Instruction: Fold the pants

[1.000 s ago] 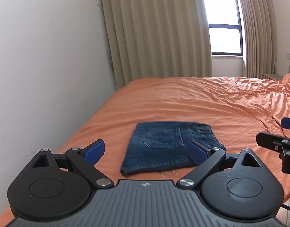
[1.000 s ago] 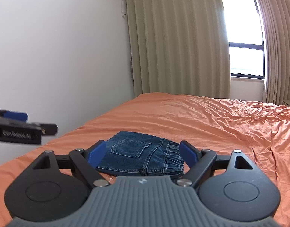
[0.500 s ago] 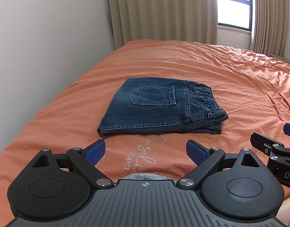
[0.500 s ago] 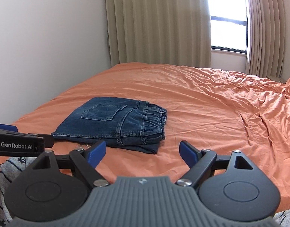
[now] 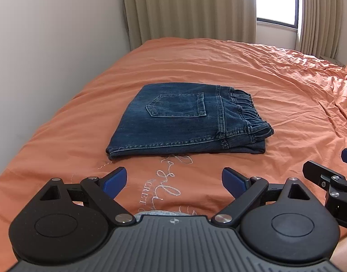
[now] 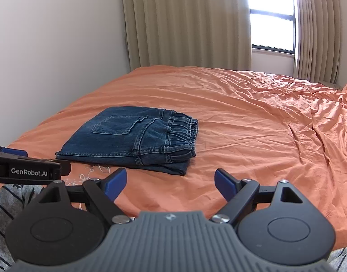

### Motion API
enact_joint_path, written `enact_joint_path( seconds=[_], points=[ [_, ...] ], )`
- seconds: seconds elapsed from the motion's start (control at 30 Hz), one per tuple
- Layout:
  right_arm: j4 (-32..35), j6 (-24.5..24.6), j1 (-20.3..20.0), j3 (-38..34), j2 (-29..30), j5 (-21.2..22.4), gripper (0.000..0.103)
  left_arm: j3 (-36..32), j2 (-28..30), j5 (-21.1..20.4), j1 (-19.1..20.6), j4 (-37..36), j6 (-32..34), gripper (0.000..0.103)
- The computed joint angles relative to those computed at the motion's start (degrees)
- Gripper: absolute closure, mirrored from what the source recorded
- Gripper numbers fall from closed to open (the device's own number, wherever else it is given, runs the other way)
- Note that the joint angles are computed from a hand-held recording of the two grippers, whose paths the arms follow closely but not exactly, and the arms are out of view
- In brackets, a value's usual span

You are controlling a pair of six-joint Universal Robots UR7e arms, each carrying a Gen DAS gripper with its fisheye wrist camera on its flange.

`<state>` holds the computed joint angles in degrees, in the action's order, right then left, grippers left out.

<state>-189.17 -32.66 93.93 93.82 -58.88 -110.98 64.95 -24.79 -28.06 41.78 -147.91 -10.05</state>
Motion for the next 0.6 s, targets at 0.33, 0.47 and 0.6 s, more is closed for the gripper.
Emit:
enact_joint_path(
  seconds=[0.33,0.47,0.6],
  points=[
    [-0.19,0.17,-0.13,0.87,-0.96,1.01,0.022,-0.46,0.05,0.18,-0.29,0.79,0.23,0.000],
    [-0.46,0.24,-0.21,1.15,-1.37,1.45,0.022,-0.69,0.18,-0.12,-0.42,0.61,0.86,0.000],
    [-0.75,0.26,-0.29,1.44,-1.76,1.78,0.022,-0.71,0.23,-0.40,-0.67,0.48,1.33,0.000]
  ],
)
